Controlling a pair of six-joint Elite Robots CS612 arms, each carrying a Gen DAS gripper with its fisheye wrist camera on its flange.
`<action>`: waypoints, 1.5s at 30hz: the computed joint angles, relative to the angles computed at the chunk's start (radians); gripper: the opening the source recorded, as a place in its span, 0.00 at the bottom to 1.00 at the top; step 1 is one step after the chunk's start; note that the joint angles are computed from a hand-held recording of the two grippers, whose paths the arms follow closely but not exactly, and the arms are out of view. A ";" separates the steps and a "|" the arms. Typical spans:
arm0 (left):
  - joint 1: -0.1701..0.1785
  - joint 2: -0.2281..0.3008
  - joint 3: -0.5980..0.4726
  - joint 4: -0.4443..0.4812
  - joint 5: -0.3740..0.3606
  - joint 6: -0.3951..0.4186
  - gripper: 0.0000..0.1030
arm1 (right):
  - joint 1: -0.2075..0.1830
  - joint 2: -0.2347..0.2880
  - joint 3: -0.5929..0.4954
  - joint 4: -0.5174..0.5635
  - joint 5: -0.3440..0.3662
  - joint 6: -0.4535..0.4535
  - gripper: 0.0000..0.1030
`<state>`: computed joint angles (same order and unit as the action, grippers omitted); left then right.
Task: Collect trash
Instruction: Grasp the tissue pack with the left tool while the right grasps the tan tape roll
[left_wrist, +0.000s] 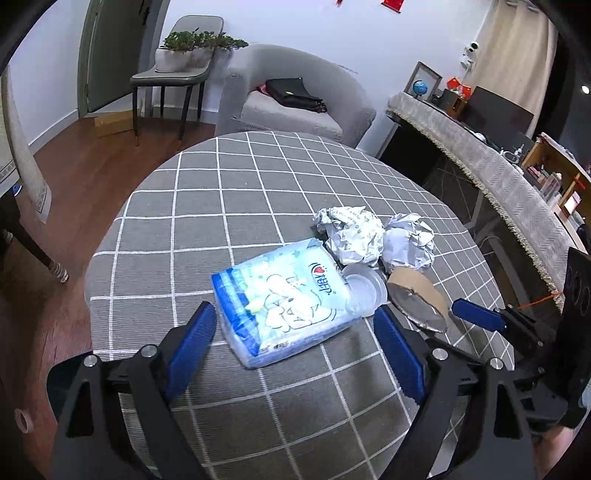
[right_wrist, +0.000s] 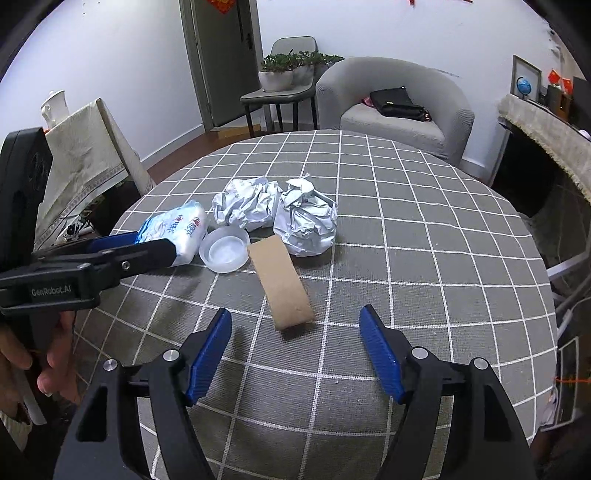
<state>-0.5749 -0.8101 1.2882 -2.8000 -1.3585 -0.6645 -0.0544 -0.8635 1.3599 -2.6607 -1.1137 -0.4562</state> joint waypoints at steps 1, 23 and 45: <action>-0.002 0.000 -0.004 0.011 0.011 -0.011 0.87 | 0.000 0.002 -0.003 0.006 -0.001 -0.006 0.70; -0.026 0.046 -0.121 0.227 0.205 -0.075 0.80 | 0.011 0.022 -0.053 0.075 0.000 -0.136 0.65; -0.011 -0.001 -0.003 0.039 0.114 -0.062 0.73 | 0.018 0.015 -0.038 0.043 -0.017 -0.085 0.22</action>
